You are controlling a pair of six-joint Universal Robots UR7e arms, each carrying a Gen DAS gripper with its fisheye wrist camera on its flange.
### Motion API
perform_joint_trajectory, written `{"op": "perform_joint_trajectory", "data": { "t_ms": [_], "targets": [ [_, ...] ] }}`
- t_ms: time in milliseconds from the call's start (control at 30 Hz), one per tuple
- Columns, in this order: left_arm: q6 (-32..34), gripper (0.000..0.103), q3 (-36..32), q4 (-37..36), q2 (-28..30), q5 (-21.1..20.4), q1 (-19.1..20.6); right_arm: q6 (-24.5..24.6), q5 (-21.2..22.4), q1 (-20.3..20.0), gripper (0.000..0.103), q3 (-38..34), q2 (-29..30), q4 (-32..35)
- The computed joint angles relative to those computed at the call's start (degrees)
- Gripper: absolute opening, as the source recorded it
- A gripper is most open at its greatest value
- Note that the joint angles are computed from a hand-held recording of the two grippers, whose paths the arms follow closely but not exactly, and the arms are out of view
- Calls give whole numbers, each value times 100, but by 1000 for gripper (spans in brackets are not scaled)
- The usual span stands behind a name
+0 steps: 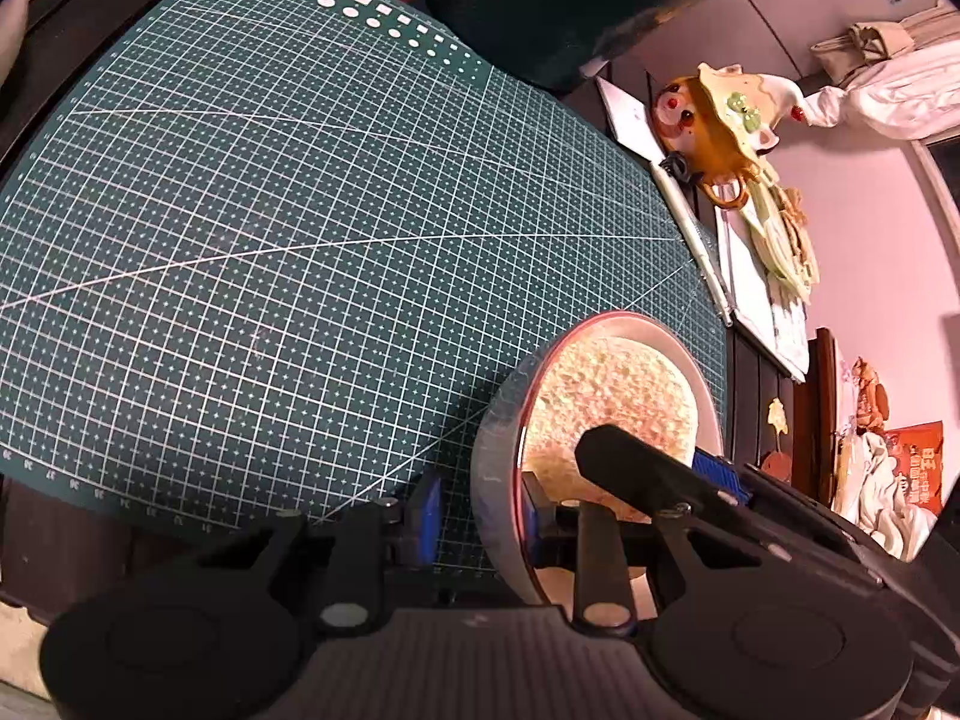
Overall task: Clean bowl
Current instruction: 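Scrub the bowl's inside with the sponge in the right gripper while the left gripper holds the bowl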
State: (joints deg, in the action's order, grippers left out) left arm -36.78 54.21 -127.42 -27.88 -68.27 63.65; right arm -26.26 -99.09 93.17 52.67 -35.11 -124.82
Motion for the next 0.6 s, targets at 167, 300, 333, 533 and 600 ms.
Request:
{"op": "perform_joint_trajectory", "data": {
  "t_ms": [167,300,333,533,600],
  "targets": [
    [110,28,178,-207,-98,-163,48,9,-13,8,23,28,2,-13],
    [9,28,112,-74,-97,-148,51,86,-239,39,13,124,-2,-243],
    [0,28,108,-69,-92,-120,44,171,-256,38,13,109,-1,-243],
    [482,28,-444,338,287,274,-107,261,-282,92,13,212,-120,-566],
    [506,27,-559,413,365,329,-124,64,-322,140,13,361,-193,-889]
  ]
}}
